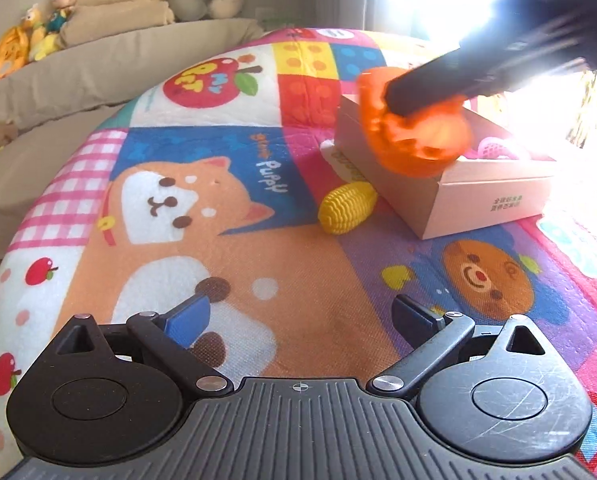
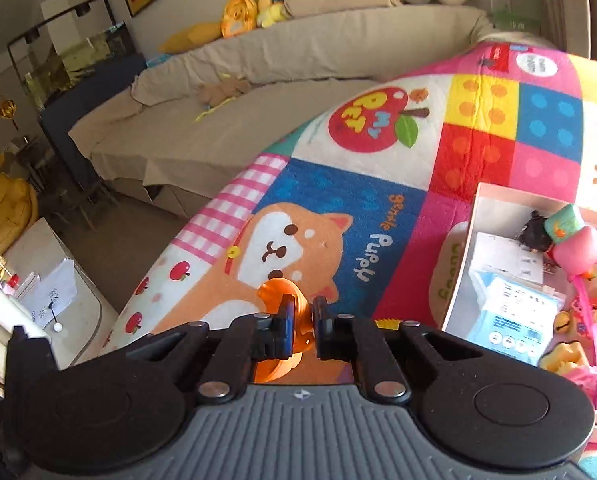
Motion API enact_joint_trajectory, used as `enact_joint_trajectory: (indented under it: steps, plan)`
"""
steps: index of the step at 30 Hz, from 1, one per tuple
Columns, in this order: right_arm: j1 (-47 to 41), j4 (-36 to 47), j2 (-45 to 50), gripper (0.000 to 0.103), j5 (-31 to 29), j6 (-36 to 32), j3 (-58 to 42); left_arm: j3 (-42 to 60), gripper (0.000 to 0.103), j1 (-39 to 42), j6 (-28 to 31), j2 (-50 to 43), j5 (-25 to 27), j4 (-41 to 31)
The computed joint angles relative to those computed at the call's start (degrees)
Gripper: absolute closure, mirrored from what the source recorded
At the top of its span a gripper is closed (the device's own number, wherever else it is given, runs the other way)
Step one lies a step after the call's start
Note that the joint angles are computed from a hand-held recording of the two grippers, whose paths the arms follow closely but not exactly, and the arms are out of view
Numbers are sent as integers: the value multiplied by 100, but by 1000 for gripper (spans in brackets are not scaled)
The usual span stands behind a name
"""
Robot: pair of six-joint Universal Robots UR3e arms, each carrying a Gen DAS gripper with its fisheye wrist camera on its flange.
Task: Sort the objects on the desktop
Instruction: 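Grasp the orange toy on the mat with the right tool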
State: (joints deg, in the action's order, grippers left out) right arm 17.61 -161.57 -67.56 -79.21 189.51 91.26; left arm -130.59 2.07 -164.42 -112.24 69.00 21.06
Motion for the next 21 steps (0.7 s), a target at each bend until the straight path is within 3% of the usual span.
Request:
enact_joint_trajectory:
  steps: [5,9,14,16,18,21]
  plan:
    - [-334,-725,-1466,94,24,-112,2042,77,3,-140,-47,56,37,-95]
    - [-572,-1336,-2296,93,-334,-201,3605,437,3,-365,-45,-235,114,156]
    - [-1144,-2048,-2594,91,-241,105,4942,1873,3,-876,-318,-1030,1003,-62]
    - [-1216,-2591,-2524,85,-317,224,5349,2549,3,-1030,-239,-1355,1358,-449]
    - [-1286,-3100,-2429,67,-331,312,5683,3061,3,-1118,-114,-1656,1647,-666]
    - [-1353,-3673,-2232,56,-326,366,5982,3649,3,-1097,-151,-1998,1950,-937]
